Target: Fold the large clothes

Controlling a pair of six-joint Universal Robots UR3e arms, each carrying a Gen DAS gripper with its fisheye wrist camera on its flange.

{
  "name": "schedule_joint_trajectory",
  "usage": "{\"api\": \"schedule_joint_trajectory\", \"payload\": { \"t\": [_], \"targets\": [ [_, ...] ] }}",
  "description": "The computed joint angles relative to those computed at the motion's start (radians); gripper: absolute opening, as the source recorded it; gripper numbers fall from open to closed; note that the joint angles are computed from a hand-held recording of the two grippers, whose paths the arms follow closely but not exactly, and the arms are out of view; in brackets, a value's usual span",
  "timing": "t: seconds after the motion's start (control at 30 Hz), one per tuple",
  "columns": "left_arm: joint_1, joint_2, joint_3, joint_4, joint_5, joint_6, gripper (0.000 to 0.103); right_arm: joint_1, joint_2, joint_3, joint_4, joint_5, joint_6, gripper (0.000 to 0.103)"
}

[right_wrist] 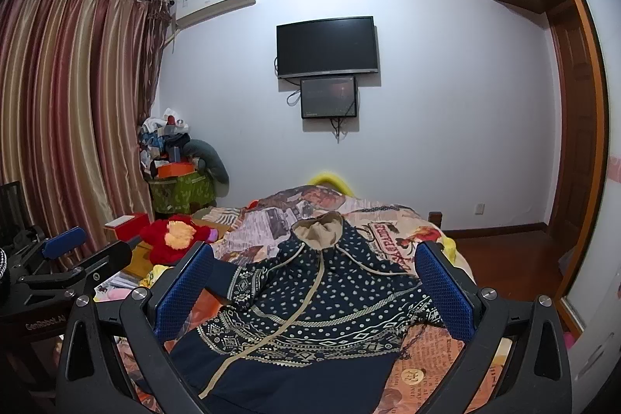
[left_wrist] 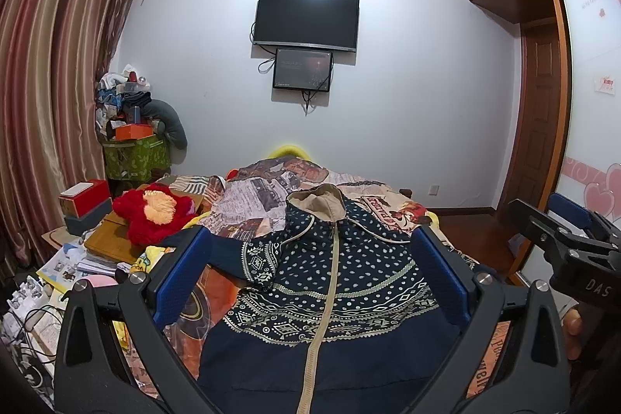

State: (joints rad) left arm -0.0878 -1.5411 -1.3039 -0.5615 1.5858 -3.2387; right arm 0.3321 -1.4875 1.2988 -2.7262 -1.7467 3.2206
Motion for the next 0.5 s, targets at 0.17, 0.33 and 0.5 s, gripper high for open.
{"api": "schedule_joint_trajectory", "payload": {
  "t": [0.17, 0.33, 0.5],
  "targets": [
    [0.03, -0.029, 0.035, -0.03, -0.036, 0.008, 0.103, -0.027, 0.034, -0.03, 0.033, 0.03, 0.017, 0.103],
    [0.064, -0.103, 0.118, -0.079, -0.051, 0.018, 0.103, -0.068, 0.113, -0.106, 0.09, 0.079, 0.03, 0.103],
    [0.106, -0.236, 0.27, -0.151, -0.041, 0.036, 0.103, -0.1, 0.254, -0.266, 0.145, 0.09, 0.007, 0.103]
  ]
}}
